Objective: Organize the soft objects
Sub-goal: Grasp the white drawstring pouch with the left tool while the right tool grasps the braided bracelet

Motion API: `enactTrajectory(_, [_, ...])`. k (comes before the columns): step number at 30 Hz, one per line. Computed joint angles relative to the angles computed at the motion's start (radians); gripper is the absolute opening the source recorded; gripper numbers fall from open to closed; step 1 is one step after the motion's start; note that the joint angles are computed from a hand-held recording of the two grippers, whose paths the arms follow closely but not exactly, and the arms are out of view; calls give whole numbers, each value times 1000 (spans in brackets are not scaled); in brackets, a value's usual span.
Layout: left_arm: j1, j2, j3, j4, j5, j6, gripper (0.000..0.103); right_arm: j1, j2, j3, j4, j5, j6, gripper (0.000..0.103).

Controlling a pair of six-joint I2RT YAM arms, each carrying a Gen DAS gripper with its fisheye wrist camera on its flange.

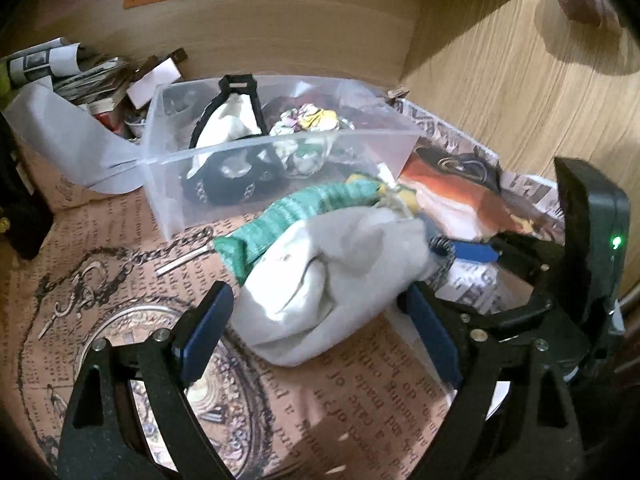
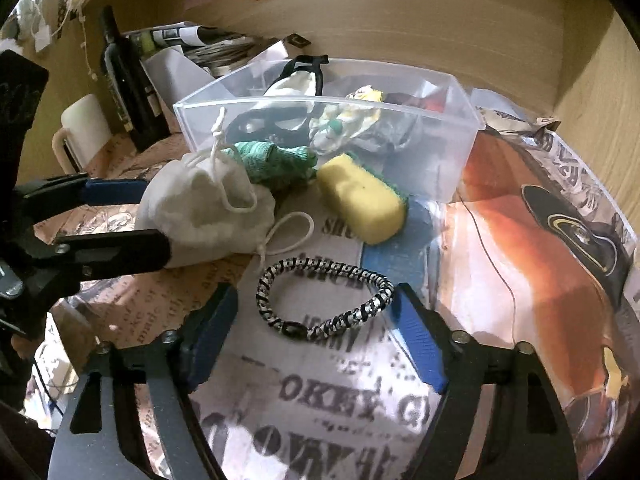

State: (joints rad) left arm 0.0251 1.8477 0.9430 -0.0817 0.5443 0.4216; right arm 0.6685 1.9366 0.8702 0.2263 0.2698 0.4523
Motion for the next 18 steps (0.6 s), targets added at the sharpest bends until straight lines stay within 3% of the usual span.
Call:
enactTrajectory(8, [-42, 26, 27, 38, -18, -17, 89, -16, -6, -22, 31, 3, 15, 29])
enactTrajectory(11, [-52, 53, 45, 37, -29, -15, 71, -23, -12, -31, 40, -11, 22, 11])
enactTrajectory(13, [-54, 61, 54, 21, -23, 2, 53, -28, -17, -40, 53, -23, 28, 10])
enactTrajectory(18, [-38, 42, 29, 26, -9, 21, 25, -29, -28, -55, 74, -22, 30, 10])
